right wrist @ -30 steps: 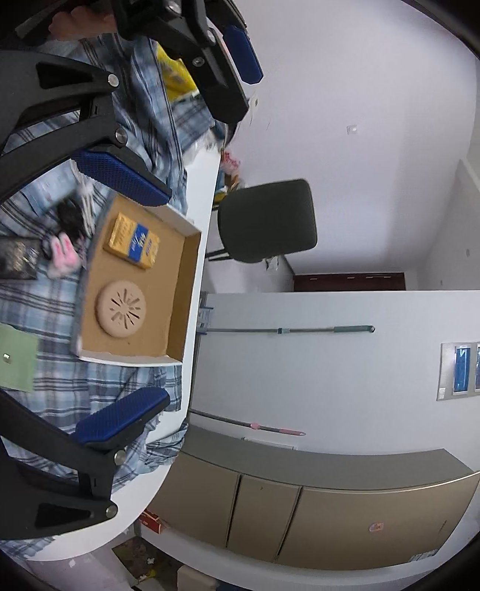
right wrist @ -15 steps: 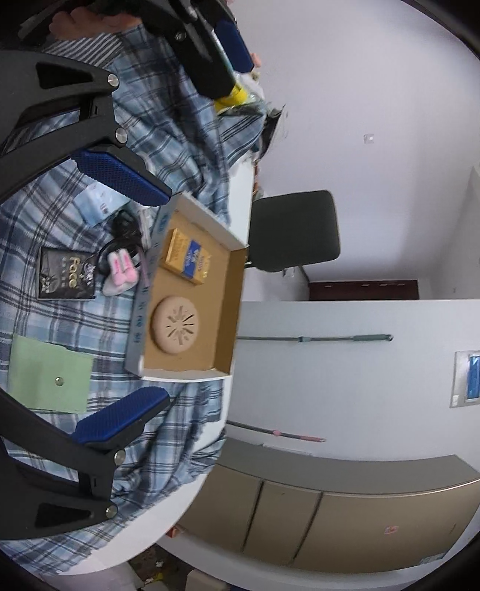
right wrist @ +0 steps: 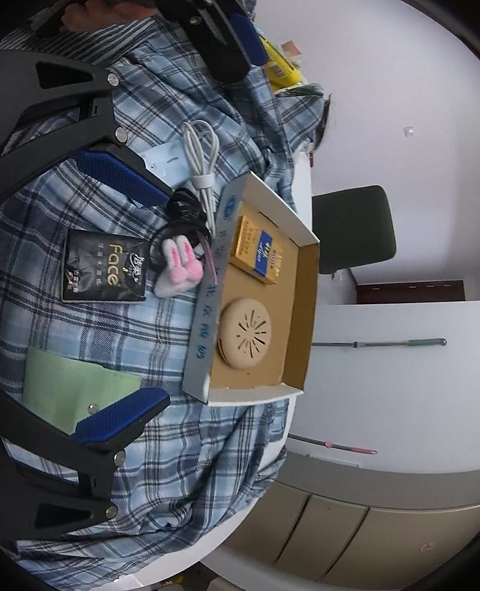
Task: Organize soft objects
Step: 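Lower the right tool and grasp the black Face tissue pack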
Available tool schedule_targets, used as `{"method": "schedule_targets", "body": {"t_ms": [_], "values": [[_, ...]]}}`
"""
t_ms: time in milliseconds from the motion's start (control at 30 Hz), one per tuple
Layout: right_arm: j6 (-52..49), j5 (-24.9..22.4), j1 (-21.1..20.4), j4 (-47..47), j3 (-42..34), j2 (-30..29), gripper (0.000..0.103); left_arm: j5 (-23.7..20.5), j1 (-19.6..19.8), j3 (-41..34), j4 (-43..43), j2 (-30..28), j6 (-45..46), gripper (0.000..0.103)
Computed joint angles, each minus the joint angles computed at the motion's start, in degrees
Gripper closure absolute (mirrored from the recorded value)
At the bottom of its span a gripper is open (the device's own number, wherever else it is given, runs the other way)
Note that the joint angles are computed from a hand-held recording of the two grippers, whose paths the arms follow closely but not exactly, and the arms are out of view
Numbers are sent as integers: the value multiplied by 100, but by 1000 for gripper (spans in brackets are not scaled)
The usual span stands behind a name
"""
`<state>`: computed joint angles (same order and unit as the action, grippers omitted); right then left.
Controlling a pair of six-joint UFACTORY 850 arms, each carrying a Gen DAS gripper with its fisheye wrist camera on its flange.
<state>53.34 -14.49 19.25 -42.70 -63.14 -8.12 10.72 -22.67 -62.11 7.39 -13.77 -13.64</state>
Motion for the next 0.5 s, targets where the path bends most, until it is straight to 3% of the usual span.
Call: {"method": "schedule_targets", "body": {"t_ms": [100, 200, 267, 367, 500], "values": [[-139, -35, 20, 148, -13, -19, 4, 73, -6, 47, -197, 42, 208, 0], [-1147, -83, -17, 1177, -88, -103, 6, 68, -4, 49, -191, 52, 193, 0], [-2136, -201, -43, 2108, -177, -215, 18, -9, -2, 17, -200, 30, 210, 0], [-3098, -357, -57, 3007, -250, -352, 23, -135, 17, -58, -250, -45, 255, 0], [-3165, -411, -27, 3001, -274, -401, 29, -315, 53, -163, -38, -160, -65, 0]]}}
